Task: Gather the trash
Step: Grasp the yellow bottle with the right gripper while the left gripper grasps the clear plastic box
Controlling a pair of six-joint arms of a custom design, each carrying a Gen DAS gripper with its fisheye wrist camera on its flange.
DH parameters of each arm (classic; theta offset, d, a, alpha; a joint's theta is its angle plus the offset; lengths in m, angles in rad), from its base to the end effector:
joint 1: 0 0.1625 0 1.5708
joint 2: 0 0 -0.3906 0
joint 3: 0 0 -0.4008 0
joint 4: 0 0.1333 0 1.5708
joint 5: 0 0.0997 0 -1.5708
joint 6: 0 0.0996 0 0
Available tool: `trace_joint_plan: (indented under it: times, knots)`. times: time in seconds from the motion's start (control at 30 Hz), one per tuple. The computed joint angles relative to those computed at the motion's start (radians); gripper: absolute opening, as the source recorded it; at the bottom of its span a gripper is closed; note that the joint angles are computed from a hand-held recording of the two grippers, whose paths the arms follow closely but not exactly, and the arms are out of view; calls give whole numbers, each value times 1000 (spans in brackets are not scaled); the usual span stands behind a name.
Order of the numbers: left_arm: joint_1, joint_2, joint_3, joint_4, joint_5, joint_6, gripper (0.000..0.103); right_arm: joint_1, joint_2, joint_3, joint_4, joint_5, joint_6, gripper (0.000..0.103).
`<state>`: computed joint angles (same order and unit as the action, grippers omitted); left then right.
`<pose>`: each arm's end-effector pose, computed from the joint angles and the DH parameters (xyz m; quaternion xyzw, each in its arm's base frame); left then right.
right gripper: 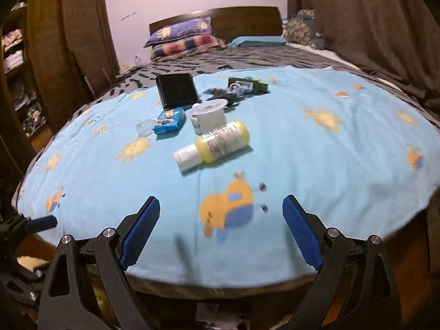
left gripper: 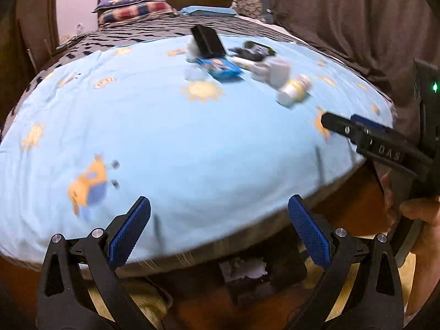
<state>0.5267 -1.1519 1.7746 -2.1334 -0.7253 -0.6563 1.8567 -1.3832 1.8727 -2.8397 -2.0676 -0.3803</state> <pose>-0.3969 -0.4712 0.2136 0.1877 0.8921 -0.2901 0.2912 0.2400 -0.5121 0.3656 0.2049 -0.8779 0.3571 0.2445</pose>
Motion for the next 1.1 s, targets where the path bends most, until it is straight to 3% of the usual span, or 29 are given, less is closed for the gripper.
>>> trace_joint_plan:
  times: [0.53, 0.63, 0.77, 1.1]
  knots:
    - [131, 138, -217, -22, -1, 125, 95, -4, 181, -180, 35, -32, -93, 94]
    - [155, 187, -287, -21, -5, 162, 95, -5, 197, -190, 11, -31, -109, 86]
    - [186, 252, -375, -22, -2, 207, 94, -15, 212, -201, -20, -15, -107, 85]
    - [238, 353, -519, -41, 3, 308, 71, -31, 210, -220, -3, 22, -69, 85]
